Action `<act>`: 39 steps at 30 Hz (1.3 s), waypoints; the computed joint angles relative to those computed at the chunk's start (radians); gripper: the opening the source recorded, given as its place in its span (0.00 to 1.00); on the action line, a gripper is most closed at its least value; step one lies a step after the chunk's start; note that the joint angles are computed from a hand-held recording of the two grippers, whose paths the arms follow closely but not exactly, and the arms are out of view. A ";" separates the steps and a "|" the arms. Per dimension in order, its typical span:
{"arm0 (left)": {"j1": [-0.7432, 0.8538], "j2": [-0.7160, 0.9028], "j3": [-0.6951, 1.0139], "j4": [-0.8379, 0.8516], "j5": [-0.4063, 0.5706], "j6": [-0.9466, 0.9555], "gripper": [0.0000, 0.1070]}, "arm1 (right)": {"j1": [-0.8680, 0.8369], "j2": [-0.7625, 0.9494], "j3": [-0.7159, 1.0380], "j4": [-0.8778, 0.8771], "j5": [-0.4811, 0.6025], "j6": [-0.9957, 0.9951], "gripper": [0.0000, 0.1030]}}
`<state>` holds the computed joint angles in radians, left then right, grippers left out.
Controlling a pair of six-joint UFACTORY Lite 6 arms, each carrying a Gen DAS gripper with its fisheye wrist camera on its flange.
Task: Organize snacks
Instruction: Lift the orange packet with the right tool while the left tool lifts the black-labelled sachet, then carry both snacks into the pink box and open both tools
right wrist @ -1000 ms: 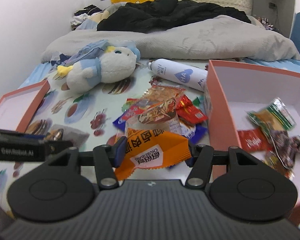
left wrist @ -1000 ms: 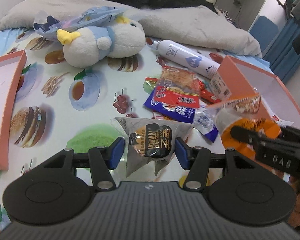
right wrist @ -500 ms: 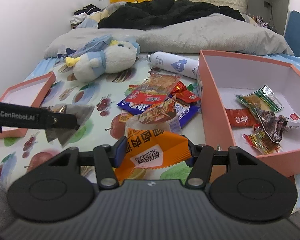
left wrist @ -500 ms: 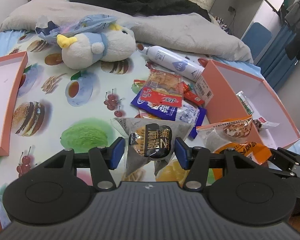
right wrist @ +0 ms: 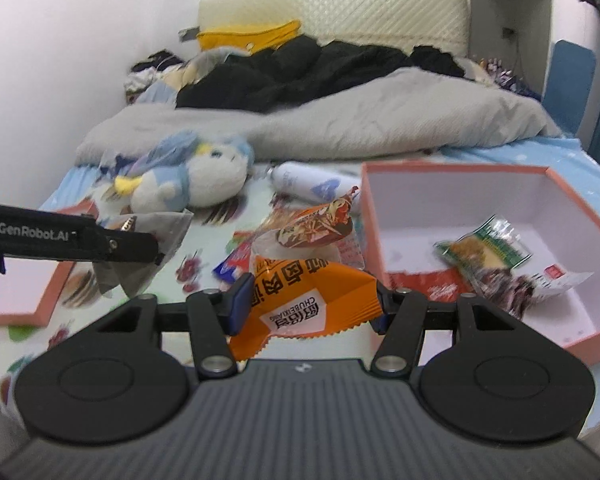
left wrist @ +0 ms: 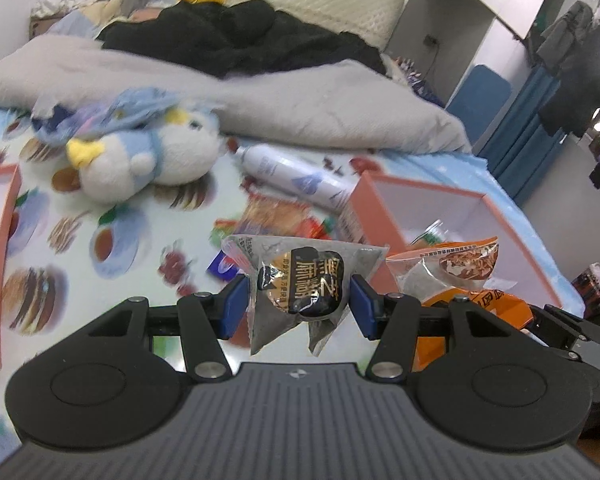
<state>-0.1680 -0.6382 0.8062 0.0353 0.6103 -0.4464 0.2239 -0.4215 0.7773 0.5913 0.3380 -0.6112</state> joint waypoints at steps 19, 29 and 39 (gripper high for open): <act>-0.231 0.451 0.576 0.152 -0.012 -0.180 0.56 | -0.306 0.166 0.323 0.230 0.112 -0.269 0.58; -0.305 0.711 0.843 0.161 0.014 -0.179 0.56 | -0.412 0.263 0.424 0.299 0.149 -0.362 0.58; -0.310 1.043 1.098 0.073 0.031 -0.093 0.56 | -0.487 0.455 0.477 0.328 0.135 -0.432 0.58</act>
